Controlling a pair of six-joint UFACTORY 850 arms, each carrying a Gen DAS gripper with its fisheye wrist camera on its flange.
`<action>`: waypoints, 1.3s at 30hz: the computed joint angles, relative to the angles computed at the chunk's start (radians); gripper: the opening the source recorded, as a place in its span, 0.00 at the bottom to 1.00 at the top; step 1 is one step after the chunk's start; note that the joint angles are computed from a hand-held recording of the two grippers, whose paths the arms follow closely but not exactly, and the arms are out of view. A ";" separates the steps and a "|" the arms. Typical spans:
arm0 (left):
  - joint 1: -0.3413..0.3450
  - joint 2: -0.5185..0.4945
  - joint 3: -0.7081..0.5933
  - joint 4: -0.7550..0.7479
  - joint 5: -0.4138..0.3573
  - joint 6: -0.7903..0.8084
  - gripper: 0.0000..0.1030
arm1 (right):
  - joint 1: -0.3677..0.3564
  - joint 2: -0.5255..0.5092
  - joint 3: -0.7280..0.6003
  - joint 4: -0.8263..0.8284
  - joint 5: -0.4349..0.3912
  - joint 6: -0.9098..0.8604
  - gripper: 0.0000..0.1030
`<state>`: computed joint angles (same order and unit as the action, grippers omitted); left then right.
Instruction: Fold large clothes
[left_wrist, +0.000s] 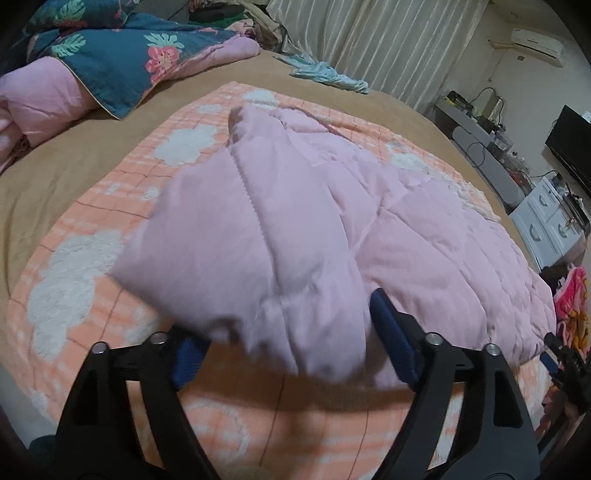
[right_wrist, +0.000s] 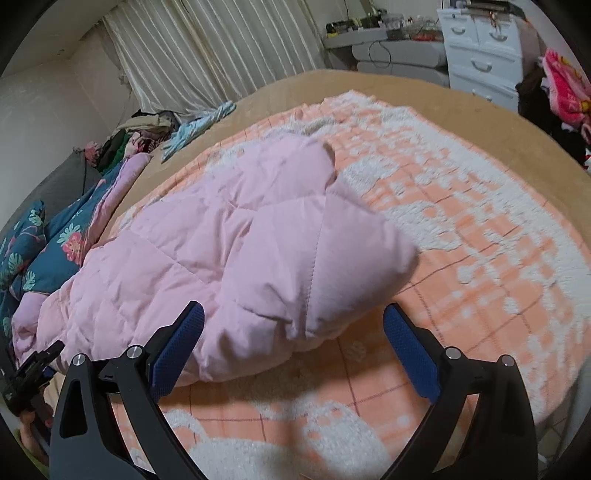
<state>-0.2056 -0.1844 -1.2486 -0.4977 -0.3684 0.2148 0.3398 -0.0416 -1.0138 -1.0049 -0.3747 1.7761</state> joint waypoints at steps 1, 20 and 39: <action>0.001 0.010 0.009 -0.007 0.003 0.009 0.77 | 0.010 0.012 0.008 -0.029 -0.012 0.025 0.94; -0.040 0.199 0.118 -0.086 0.100 0.148 0.91 | 0.196 0.109 0.006 -0.240 -0.225 0.062 0.96; -0.124 0.353 0.265 -0.305 0.161 0.437 0.91 | 0.373 0.126 -0.021 -0.370 -0.374 0.065 0.96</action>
